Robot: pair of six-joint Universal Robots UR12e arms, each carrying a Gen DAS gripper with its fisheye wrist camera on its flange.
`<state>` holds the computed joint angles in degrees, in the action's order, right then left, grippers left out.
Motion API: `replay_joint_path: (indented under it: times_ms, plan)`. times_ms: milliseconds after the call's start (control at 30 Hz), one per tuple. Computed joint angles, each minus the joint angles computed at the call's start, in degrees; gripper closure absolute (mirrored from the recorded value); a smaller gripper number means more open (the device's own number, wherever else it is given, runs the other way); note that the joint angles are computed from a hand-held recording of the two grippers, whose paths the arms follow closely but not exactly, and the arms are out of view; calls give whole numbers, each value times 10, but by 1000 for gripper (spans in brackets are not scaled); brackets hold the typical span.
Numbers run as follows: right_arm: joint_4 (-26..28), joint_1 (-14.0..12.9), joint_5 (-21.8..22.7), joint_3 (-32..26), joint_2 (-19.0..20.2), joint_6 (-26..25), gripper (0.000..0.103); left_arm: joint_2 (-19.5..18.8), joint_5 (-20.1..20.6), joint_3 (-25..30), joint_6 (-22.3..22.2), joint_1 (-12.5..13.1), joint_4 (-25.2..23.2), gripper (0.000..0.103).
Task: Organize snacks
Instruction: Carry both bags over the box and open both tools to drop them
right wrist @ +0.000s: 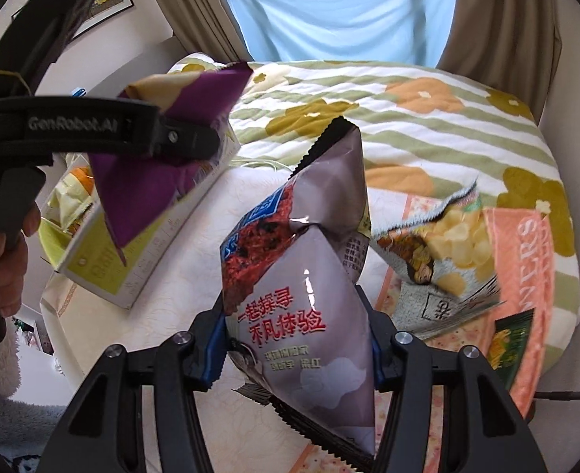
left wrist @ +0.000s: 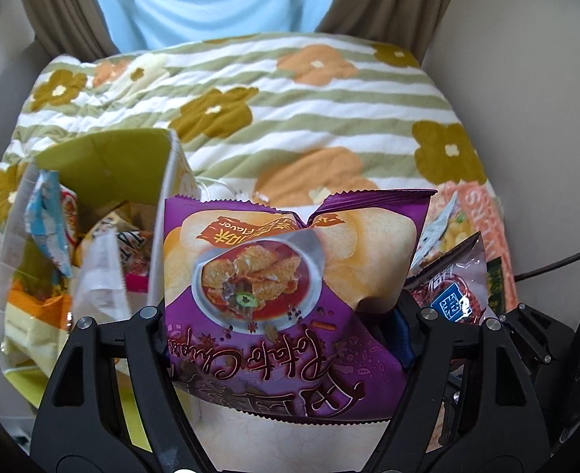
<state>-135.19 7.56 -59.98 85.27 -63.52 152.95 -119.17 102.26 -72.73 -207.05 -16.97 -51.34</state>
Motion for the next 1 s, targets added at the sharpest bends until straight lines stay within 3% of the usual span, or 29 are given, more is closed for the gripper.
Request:
replay_joint_path:
  times_ms: [300, 567, 767, 1000]
  plan:
    - [11, 16, 12, -40, -4, -16, 52, 59, 31, -54, -36, 16, 46, 28]
    - [-24, 53, 31, -95, 12, 12, 52, 110, 49, -109, -26, 53, 79, 28]
    - [-30, 92, 6, -136, 34, 59, 52, 144, 20, -150, 9, 99, 80, 28]
    - [-25, 135, -43, -187, 69, 146, 52, 164, -48, -191, 62, 157, 80, 28]
